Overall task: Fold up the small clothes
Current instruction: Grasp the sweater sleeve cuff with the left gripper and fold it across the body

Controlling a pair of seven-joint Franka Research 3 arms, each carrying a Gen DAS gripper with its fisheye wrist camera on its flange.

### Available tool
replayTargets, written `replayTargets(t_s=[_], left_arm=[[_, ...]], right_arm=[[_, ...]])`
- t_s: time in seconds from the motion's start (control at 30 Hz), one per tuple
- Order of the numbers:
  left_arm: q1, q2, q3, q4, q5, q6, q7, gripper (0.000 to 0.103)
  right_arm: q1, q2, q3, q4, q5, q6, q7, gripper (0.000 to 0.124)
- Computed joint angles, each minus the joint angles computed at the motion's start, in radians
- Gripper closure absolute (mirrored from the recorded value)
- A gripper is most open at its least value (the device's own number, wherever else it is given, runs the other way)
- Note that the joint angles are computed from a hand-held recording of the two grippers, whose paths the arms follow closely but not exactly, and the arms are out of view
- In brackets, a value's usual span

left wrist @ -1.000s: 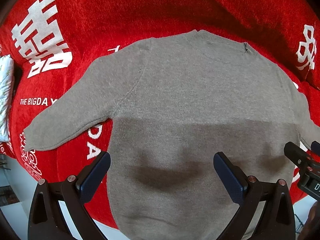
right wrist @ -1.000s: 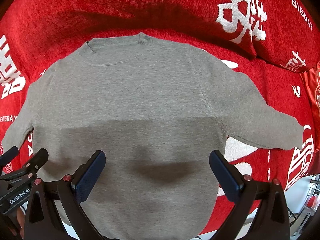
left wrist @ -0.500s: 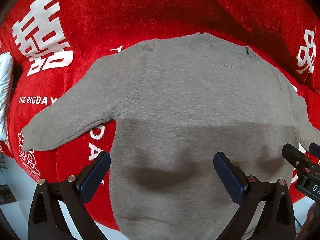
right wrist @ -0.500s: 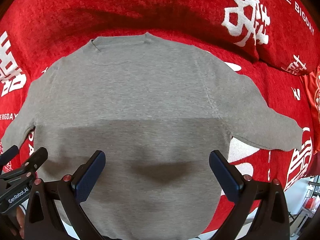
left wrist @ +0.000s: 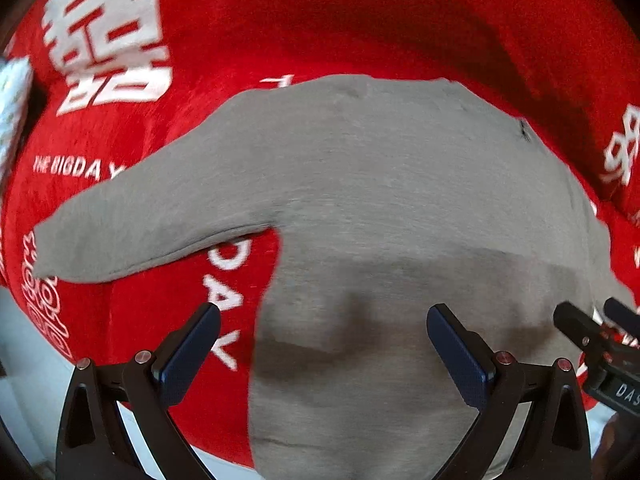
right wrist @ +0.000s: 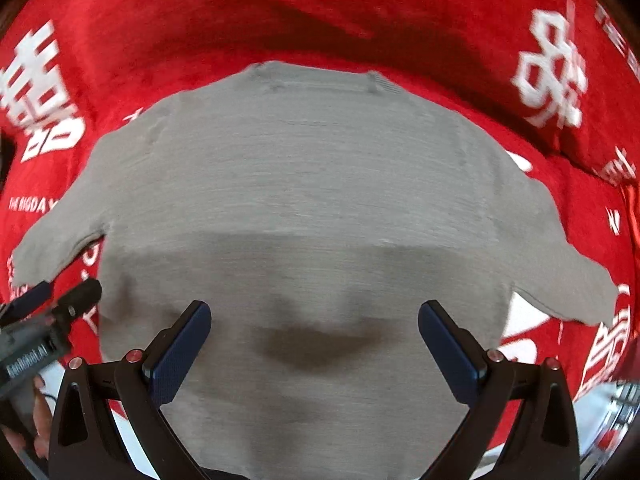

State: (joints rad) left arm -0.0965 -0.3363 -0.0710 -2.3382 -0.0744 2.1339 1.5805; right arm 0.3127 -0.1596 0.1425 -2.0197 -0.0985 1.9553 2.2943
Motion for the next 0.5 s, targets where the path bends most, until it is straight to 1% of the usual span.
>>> replayTargets(t_s=[0.07, 0.17, 0.2, 0.23, 0.37, 0.4, 0.47, 0.5], left_arm=[[0.020, -0.002, 0.034, -0.011, -0.031, 0.012, 0.009, 0.000], [0.069, 0.007, 0.086, -0.023, -0.084, 0.036, 0.017, 0.000], [0.083, 0.013, 0.096, -0.024, -0.098, 0.042, 0.019, 0.000], [0.107, 0.021, 0.120, -0.028, -0.122, 0.059, 0.025, 0.000], [0.186, 0.049, 0.165, -0.049, -0.187, 0.134, 0.038, 0.000], [0.204, 0.066, 0.186, -0.055, -0.225, 0.159, 0.057, 0.000], [0.229, 0.106, 0.214, -0.050, -0.314, 0.173, 0.106, 0.000], [0.240, 0.125, 0.216, -0.044, -0.349, 0.172, 0.124, 0.000]], right_arm=[[0.013, 0.038, 0.007, 0.035, 0.009, 0.001, -0.021, 0.021], [0.034, 0.088, 0.009, 0.082, 0.026, 0.000, -0.040, 0.021], [0.043, 0.109, 0.011, 0.102, 0.033, 0.004, -0.048, 0.021], [0.052, 0.118, 0.010, 0.111, 0.046, 0.012, -0.057, 0.021], [0.086, 0.174, 0.012, 0.159, 0.069, 0.025, -0.080, 0.021], [0.094, 0.184, 0.011, 0.167, 0.075, 0.027, -0.084, 0.021], [0.110, 0.213, 0.011, 0.191, 0.086, 0.023, -0.094, 0.021], [0.118, 0.231, 0.011, 0.205, 0.088, 0.018, -0.098, 0.021]])
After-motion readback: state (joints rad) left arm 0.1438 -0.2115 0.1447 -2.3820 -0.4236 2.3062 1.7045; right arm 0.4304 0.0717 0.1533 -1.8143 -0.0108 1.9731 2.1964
